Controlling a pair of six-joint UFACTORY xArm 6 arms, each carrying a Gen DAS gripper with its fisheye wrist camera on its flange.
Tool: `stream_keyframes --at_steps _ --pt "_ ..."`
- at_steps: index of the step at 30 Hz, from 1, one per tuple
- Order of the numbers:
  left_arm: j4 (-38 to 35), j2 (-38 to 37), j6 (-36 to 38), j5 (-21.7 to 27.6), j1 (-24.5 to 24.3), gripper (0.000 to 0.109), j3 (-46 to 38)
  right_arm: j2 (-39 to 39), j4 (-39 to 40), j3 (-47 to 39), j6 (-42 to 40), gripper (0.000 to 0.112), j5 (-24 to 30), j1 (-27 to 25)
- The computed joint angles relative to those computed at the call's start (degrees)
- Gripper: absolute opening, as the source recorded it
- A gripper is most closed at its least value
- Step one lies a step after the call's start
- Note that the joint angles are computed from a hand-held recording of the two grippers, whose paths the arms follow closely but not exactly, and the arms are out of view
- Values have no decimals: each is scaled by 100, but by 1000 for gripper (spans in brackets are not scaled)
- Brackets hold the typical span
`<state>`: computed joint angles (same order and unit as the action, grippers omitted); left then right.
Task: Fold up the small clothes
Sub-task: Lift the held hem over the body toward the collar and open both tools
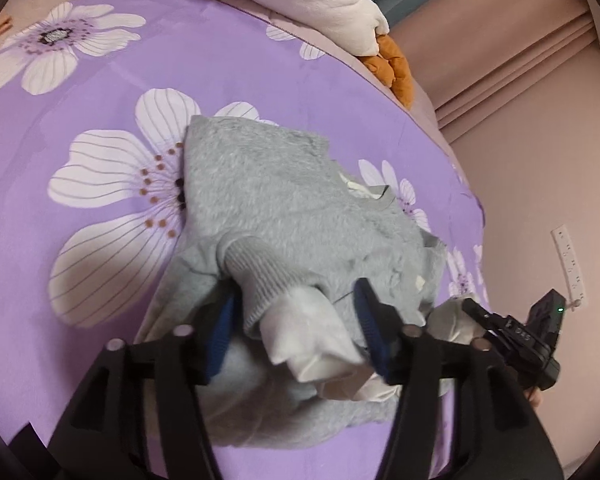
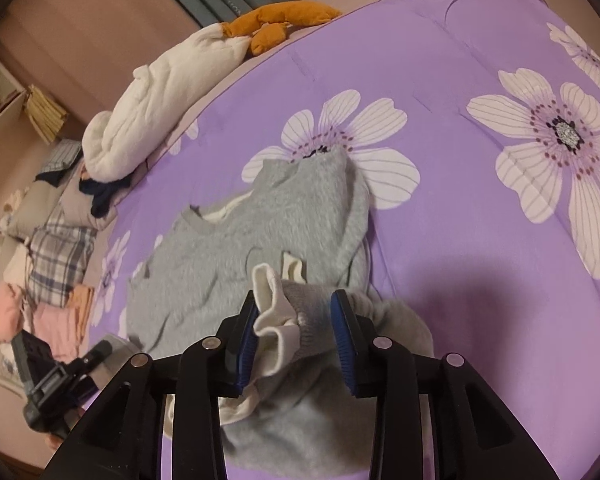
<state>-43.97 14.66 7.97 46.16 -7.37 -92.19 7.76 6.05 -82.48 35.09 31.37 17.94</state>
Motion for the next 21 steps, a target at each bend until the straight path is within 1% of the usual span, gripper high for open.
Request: stream_keyframes --at_steps 3,7,9,11,12,14,15,17,21 --pt "263 176 -244 33 1 65 -250 170 -82 -204 101 35 82 -46" --pt "292 403 -382 204 61 70 -609 294 -3 -386 142 40 136 -100" --pt "282 474 -444 129 82 74 -713 320 -237 -467 294 42 162 -119" --pt "405 545 -536 -63 65 75 -803 364 -496 -580 472 43 223 -141" --pt "510 604 -596 -67 60 75 -898 381 -539 -627 515 43 250 -149" --pt "689 737 -739 96 72 75 -1148 386 -567 -668 542 43 311 -162" --pt "646 748 -697 156 85 75 -1204 348 -590 -639 548 43 308 -160" --pt "618 681 -610 161 101 75 -1157 245 -629 -548 515 43 313 -165" --pt "1018 368 -520 101 73 75 -871 -37 -803 -292 511 44 407 -170"
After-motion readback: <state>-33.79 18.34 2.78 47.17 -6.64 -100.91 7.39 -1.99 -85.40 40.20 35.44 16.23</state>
